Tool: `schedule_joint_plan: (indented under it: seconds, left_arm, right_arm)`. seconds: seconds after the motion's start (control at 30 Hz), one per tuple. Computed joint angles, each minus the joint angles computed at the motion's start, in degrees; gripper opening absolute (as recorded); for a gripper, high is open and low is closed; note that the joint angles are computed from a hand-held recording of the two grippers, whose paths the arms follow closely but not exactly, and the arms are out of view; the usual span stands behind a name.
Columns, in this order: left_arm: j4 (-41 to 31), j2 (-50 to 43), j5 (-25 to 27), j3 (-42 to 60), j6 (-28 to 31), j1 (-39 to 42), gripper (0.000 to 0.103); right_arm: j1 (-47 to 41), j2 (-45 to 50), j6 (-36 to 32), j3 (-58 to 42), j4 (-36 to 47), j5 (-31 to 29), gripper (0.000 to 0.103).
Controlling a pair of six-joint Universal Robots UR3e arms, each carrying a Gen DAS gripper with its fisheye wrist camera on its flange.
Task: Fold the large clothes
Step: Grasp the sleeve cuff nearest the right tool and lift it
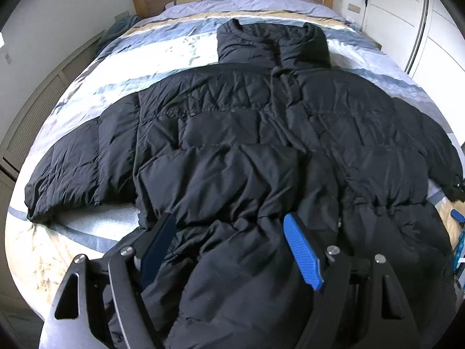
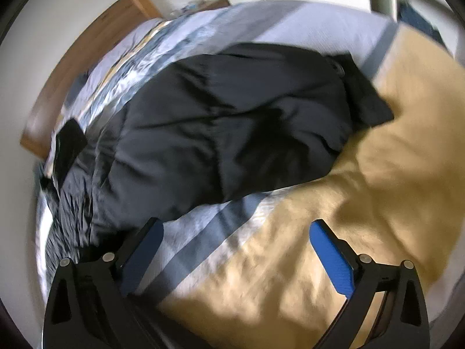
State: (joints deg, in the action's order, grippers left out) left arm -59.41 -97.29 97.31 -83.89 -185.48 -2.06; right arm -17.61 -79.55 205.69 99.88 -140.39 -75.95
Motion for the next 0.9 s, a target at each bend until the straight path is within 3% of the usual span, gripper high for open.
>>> schedule_joint_plan:
  seconds: [0.4, 0.63, 0.7, 0.8, 0.87, 0.9]
  left_arm:
    - [-0.07, 1.49, 0.76, -2.7, -0.17, 2.38, 0.076]
    - [-0.29, 2.47, 1.34, -4.28, -0.66, 3.16, 0.076]
    - [-0.47, 2.61, 1.33, -4.71, -0.71, 3.1, 0.076]
    - [-0.54, 2.95, 1.54, -5.28, -0.68, 2.75, 0.076]
    - [-0.7, 3.32, 1.48, -5.47, -0.76, 2.65, 0.076]
    - [-0.72, 3.53, 1.5, -5.58, -0.77, 2.63, 0.076]
  right_arm:
    - [-9.27, 6.95, 8.88, 4.25, -16.39, 10.67, 0.094]
    - [-16.66, 9.89, 22.02, 12.78, -36.31, 17.19, 0.081]
    - [-17.77, 10.43, 23.36, 13.5, -38.78, 17.9, 0.077]
    - [-18.68, 10.8, 23.14, 13.27, -39.48, 19.04, 0.058]
    - [-20.14, 10.28, 22.64, 14.59, -40.92, 21.12, 0.037]
    - [-20.48, 10.11, 22.52, 14.66, -41.46, 21.96, 0.034]
